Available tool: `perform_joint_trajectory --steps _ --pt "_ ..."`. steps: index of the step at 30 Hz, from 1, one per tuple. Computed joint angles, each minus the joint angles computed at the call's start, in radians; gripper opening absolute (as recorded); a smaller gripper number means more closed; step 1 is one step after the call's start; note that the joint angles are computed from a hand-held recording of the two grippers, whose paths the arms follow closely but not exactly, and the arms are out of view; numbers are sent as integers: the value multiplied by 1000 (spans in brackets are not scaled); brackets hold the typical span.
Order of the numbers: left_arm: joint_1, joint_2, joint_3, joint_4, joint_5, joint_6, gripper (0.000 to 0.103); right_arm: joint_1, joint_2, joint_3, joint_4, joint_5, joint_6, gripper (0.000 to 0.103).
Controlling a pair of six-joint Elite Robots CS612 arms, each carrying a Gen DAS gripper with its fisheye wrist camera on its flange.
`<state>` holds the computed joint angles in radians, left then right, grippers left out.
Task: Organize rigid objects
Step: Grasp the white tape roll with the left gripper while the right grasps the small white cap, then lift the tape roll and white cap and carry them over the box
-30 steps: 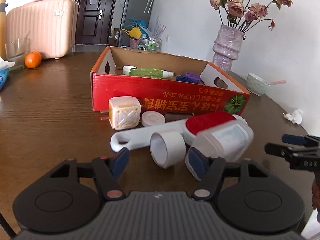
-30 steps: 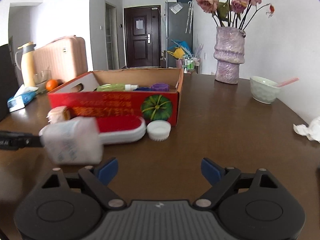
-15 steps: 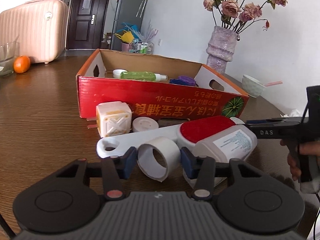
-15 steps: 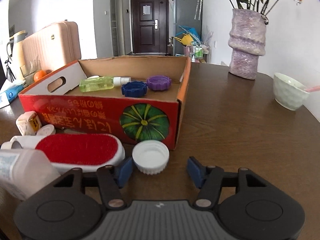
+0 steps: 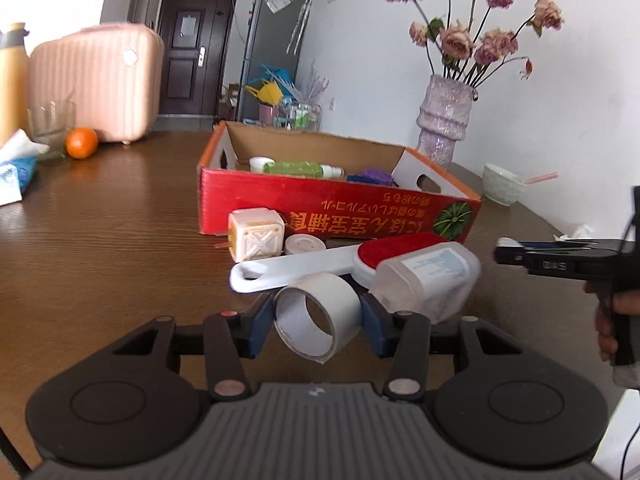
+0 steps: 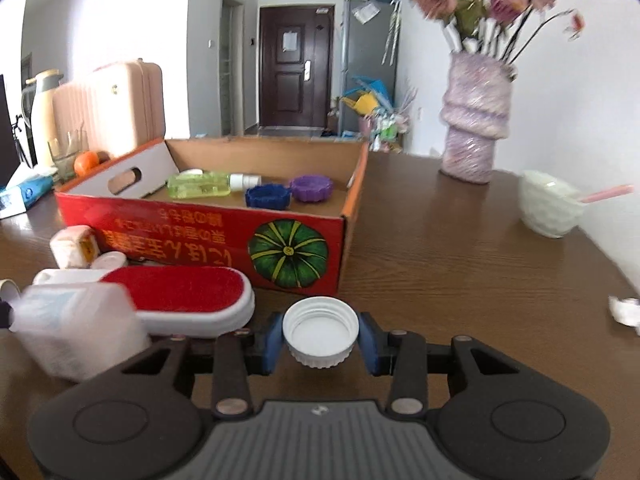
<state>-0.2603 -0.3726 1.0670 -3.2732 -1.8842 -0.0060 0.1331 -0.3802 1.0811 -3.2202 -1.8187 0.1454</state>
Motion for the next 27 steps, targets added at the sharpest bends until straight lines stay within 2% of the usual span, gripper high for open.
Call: perform_joint_trajectory --steps 5,9,13,15,18,21,24,27 --pt "3 -67 148 -172 35 9 48 39 -80 165 -163 -69 -16 39" --pt "7 -113 249 -296 35 6 48 78 -126 264 -287 -120 -34 39" --pt "7 -155 345 -434 74 39 49 116 -144 330 -474 -164 -65 39" --pt "11 -175 390 -506 78 27 49 133 -156 357 -525 -185 -65 39" --pt "15 -196 444 -597 85 12 49 163 -167 383 -622 -227 -117 39" --pt "17 -217 494 -672 96 -6 49 186 -177 414 -716 -232 -147 39" --pt "21 -229 521 -736 100 -15 49 208 -176 431 -807 -256 -168 39" --pt "24 -223 511 -805 101 -29 49 212 -174 427 -855 -262 -174 39"
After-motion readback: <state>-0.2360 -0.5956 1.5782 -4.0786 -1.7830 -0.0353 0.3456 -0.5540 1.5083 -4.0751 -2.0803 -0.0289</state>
